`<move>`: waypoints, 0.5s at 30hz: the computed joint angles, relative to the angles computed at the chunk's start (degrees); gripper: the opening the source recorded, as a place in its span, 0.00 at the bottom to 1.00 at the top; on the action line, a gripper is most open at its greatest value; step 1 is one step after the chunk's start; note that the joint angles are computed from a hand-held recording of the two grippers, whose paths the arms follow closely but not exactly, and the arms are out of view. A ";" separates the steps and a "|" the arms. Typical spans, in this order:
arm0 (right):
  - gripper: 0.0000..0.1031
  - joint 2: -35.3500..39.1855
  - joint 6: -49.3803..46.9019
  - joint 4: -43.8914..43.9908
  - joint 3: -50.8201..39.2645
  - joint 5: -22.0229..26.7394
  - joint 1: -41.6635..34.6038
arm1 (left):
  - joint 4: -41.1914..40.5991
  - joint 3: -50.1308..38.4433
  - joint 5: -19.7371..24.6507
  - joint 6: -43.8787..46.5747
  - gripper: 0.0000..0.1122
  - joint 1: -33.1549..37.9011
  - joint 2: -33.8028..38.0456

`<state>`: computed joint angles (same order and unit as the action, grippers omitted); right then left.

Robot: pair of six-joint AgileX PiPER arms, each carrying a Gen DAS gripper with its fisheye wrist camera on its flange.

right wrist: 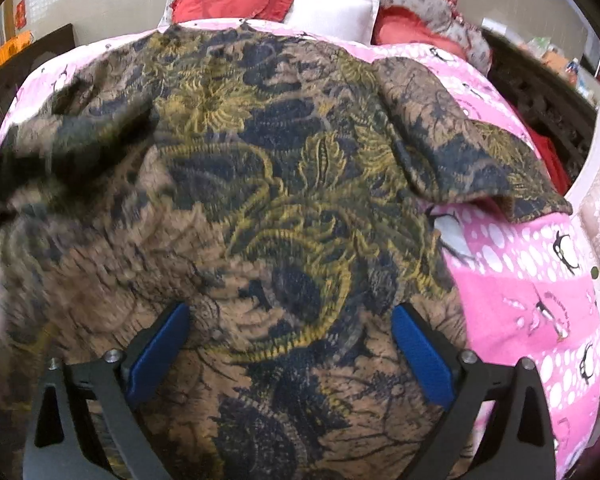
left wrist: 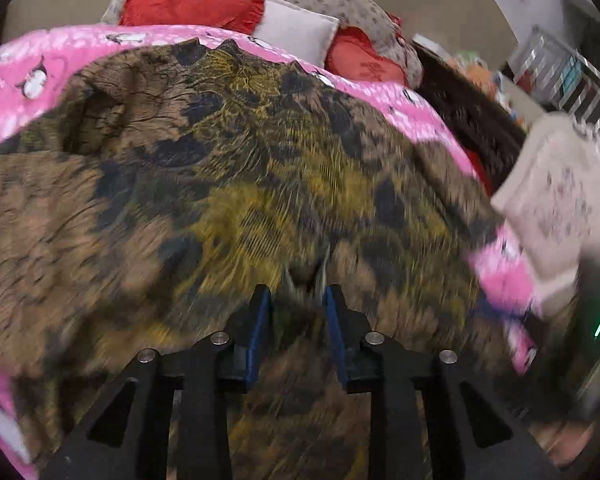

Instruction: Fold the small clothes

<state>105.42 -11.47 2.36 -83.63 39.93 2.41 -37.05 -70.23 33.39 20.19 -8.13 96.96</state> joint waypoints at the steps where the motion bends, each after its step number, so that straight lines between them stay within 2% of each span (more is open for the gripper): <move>1: 0.94 -0.34 -1.91 3.67 -1.35 0.08 -0.81 | 0.64 1.91 -0.57 0.61 0.08 -0.06 -1.77; 3: 0.94 -0.40 -9.64 15.13 -5.13 1.22 -2.70 | 1.36 6.84 0.13 3.24 0.10 1.60 -6.78; 4: 0.94 0.55 -13.67 20.86 -8.31 3.33 -3.15 | -0.17 8.58 1.00 6.68 0.10 3.60 -7.99; 6: 0.94 5.16 -21.77 32.32 -15.94 12.05 -4.47 | 0.06 13.51 -0.52 9.60 0.10 4.97 -10.36; 7: 0.93 8.96 -24.71 37.74 -20.44 17.56 -4.82 | -1.67 16.14 -2.02 12.31 0.10 5.76 -10.90; 8: 0.90 12.28 -26.37 40.88 -23.74 20.77 -4.47 | -5.68 18.50 -2.55 16.21 0.10 7.23 -11.70; 10: 0.74 15.76 -27.56 42.25 -26.51 21.70 -3.69 | -15.31 21.32 -2.35 22.52 0.10 11.12 -12.70; 11: 0.71 17.89 -27.40 42.64 -28.57 22.96 -3.47 | -17.20 21.76 -2.52 22.89 0.10 12.25 -12.61; 13: 0.58 22.30 -26.73 42.85 -32.65 25.62 -3.21 | -22.58 22.58 -0.91 27.07 0.10 14.55 -12.06; 15: 0.54 24.81 -25.32 41.05 -34.56 25.20 -2.75 | -23.51 22.88 -0.79 27.96 0.10 14.86 -12.18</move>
